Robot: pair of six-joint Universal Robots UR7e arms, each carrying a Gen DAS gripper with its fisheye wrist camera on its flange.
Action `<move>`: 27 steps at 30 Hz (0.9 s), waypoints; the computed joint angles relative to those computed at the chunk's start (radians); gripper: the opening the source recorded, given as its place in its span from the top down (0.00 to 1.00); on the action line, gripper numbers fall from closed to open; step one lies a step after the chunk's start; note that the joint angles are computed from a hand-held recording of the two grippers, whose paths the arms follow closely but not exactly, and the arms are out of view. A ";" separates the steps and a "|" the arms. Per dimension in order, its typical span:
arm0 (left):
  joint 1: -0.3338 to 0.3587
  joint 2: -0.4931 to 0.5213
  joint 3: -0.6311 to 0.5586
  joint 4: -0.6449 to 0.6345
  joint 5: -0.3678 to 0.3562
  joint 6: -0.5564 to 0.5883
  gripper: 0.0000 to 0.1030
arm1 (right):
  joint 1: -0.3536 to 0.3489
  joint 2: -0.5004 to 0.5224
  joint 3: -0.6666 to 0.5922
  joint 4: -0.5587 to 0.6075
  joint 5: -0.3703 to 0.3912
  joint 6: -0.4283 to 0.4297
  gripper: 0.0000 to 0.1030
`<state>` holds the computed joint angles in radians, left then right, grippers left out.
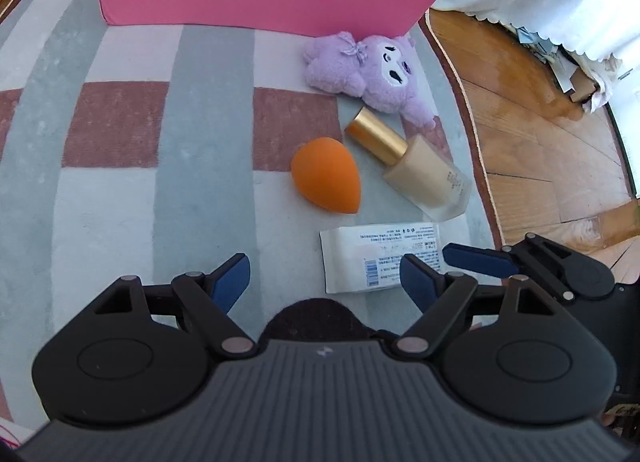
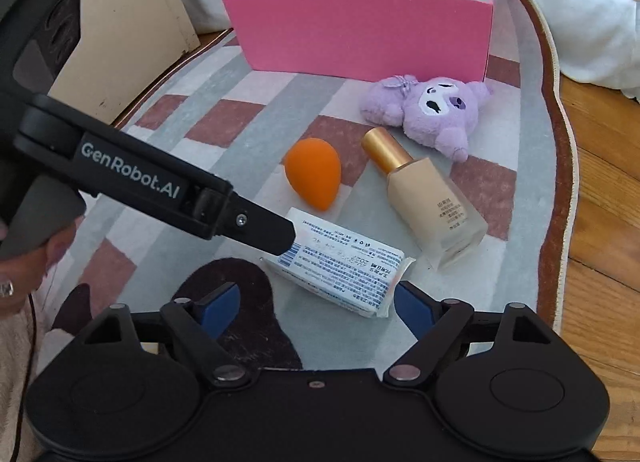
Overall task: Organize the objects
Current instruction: 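Withdraw the left tool and move it over the white tube box, then close the left tool on the white tube box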
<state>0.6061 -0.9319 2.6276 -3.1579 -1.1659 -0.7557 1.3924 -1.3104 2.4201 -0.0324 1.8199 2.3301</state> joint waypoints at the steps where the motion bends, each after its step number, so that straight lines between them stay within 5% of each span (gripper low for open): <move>1: 0.008 0.013 0.000 -0.026 -0.008 0.001 0.25 | 0.002 0.000 0.009 -0.022 0.008 -0.013 0.14; 4: 0.019 0.062 0.005 -0.108 -0.027 0.010 0.36 | -0.010 -0.004 0.029 -0.060 0.011 -0.045 0.16; 8: -0.078 0.150 0.030 -0.194 0.074 0.001 0.42 | -0.049 0.008 0.045 -0.103 -0.001 -0.049 0.28; 11: -0.059 0.190 0.038 -0.310 0.038 0.022 0.64 | -0.069 -0.009 0.084 -0.179 -0.027 -0.097 0.36; 15: -0.032 0.199 0.032 -0.340 0.020 0.002 0.64 | -0.075 -0.025 0.107 -0.231 -0.033 -0.118 0.49; 20: -0.048 0.199 0.034 -0.323 0.030 -0.018 0.67 | -0.108 -0.041 0.131 -0.259 -0.075 -0.135 0.50; 27: -0.123 0.085 0.069 -0.213 0.057 -0.090 0.67 | -0.008 -0.056 0.118 -0.215 -0.017 -0.077 0.51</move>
